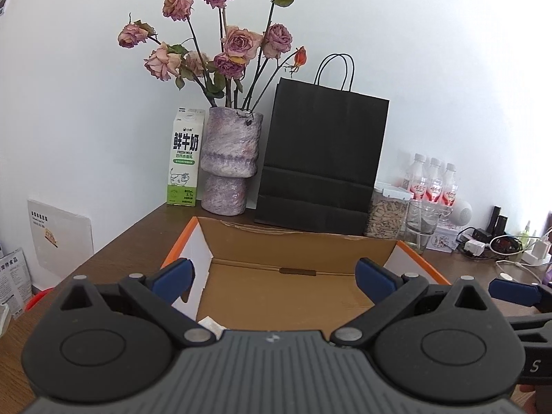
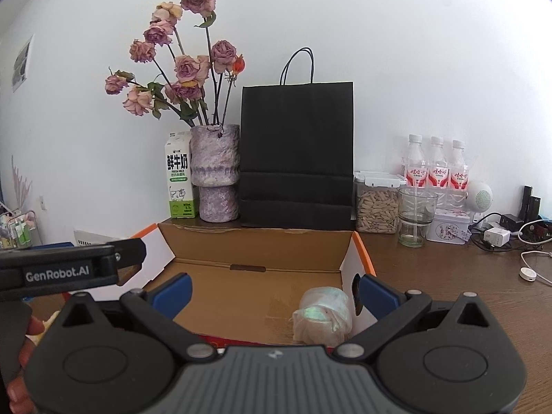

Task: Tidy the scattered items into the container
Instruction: 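Move both grippers back toward the plush hamster and purple cloth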

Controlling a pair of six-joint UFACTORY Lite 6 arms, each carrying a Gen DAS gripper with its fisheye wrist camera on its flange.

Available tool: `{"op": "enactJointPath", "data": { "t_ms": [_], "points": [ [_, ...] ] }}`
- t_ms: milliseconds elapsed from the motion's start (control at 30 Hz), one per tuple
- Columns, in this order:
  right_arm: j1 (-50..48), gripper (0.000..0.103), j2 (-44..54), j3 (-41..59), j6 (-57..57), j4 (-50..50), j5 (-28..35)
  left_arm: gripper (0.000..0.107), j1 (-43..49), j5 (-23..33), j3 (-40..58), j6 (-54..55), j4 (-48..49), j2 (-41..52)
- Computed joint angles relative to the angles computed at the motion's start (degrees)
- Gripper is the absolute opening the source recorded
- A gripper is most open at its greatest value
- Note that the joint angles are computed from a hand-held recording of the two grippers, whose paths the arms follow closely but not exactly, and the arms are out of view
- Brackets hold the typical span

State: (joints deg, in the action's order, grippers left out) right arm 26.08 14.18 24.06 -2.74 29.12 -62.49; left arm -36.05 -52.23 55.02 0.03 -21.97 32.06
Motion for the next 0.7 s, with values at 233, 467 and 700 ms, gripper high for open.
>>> {"op": "enactJointPath", "data": {
  "t_ms": [233, 467, 700],
  "points": [
    [4.92, 0.103, -4.55, -5.83, -0.80, 4.07, -2.15, 0.103, -3.19, -3.37, -8.34, 3.84, -5.40, -6.84],
    [12.68, 0.103, -8.96, -10.75, -2.08, 10.86, -2.00, 0.103, -4.73, -3.82, -15.84, 6.27, -10.81, -12.67],
    [22.89, 0.103, -12.86, -15.27, -2.01, 21.68, -3.60, 0.103, -5.26, -3.72, -22.55, 4.89, -13.48, -16.98]
  ]
}}
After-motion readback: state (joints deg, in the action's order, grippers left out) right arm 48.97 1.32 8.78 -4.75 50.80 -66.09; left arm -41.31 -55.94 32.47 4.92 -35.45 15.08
